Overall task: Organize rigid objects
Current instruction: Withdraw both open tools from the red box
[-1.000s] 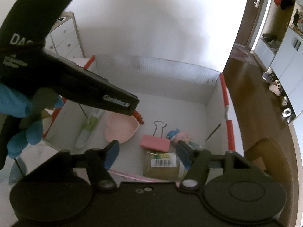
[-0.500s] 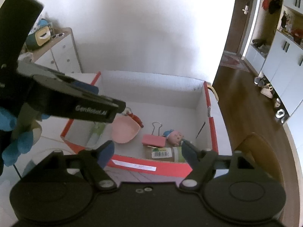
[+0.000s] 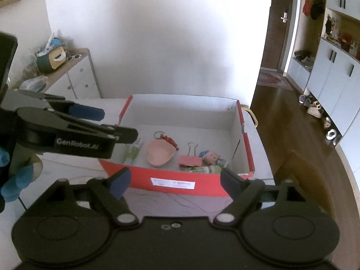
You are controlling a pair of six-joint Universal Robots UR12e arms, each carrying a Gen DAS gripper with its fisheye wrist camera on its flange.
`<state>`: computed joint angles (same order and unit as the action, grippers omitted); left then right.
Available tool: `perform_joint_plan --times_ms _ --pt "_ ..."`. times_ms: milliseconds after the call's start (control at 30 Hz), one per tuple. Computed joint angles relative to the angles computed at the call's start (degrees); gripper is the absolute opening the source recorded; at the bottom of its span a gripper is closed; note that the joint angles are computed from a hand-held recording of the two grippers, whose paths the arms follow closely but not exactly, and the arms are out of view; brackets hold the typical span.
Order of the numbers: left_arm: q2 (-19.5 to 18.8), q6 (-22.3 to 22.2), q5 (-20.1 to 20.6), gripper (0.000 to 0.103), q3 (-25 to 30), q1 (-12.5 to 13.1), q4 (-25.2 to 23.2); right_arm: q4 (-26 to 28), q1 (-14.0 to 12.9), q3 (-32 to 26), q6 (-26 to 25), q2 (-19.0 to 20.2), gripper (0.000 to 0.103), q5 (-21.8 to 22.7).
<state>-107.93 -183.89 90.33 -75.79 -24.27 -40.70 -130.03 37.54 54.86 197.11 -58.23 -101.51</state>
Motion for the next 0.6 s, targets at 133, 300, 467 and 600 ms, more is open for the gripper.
perform_joint_plan --times_ms 133,300,467,600 --pt "1.82 0.6 -0.68 0.071 -2.55 -0.04 1.99 -1.98 0.62 1.96 0.75 -1.26 0.09 -0.6" --pt "4.27 0.53 -2.54 0.071 -5.89 0.29 4.95 -4.75 1.34 4.72 1.88 -3.18 0.093 -0.73" --pt "6.65 1.14 -3.48 0.071 -9.07 0.24 8.07 -8.46 2.07 7.62 2.91 -4.92 0.097 -1.69" --pt "8.16 1.34 -3.68 0.071 -11.44 0.07 10.13 -11.38 2.64 10.21 3.9 -6.11 0.099 -2.17"
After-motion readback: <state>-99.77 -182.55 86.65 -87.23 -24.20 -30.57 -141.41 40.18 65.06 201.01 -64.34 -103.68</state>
